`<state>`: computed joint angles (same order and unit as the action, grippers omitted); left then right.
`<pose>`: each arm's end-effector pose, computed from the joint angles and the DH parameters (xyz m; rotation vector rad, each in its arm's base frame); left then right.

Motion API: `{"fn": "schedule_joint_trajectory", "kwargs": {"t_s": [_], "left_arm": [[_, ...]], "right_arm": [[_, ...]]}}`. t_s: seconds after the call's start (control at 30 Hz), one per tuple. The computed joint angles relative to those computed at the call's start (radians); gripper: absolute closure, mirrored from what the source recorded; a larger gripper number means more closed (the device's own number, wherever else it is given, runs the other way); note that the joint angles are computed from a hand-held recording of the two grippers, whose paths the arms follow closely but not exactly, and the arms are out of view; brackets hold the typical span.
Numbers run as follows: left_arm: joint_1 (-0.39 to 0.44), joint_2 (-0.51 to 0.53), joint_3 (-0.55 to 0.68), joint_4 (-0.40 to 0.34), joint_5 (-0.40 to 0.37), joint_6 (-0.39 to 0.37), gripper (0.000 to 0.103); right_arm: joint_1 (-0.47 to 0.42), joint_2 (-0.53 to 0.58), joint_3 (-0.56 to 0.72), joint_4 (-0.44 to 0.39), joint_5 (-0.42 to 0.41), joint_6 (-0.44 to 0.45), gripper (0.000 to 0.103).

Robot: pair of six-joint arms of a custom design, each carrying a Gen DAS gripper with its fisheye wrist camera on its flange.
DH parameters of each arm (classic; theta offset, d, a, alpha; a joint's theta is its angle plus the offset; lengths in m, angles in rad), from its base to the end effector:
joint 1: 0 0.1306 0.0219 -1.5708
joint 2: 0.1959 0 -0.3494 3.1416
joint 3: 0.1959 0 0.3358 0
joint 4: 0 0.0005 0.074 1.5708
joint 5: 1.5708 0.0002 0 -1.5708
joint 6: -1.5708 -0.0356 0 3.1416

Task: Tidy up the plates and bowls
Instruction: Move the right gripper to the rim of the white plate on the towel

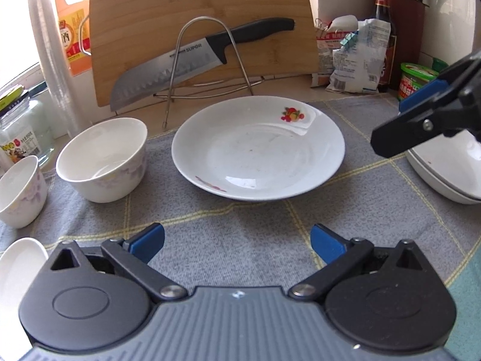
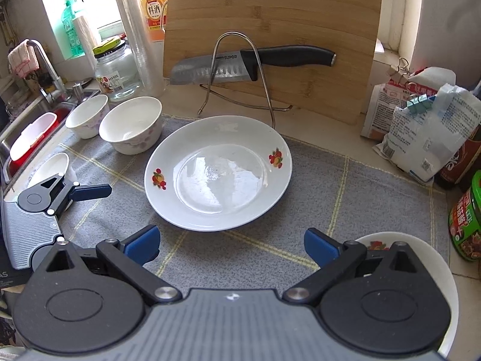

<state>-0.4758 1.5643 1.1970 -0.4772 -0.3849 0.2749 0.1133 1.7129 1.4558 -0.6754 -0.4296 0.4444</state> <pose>0.4255 -0.2048 0.2730 0.0621 2.3376 0.0979 0.5207 0.0737 0.2893 -0.8337 2.2782 0.3889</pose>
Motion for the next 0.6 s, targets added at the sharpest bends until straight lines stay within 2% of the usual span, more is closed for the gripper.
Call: {"fn": "schedule_joint_trajectory", "kwargs": {"t_s": [0.27, 0.6], "left_arm": [[0.017, 0.046, 0.021, 0.013, 0.040, -0.024, 0.001], [0.035, 0.085, 0.043, 0.040, 0.080, 0.001, 0.001]], "right_arm": [[0.015, 0.027, 0.038, -0.009, 0.022, 0.008, 0.000], [0.023, 0.069, 0.099, -0.049, 0.032, 0.018, 0.000]]}}
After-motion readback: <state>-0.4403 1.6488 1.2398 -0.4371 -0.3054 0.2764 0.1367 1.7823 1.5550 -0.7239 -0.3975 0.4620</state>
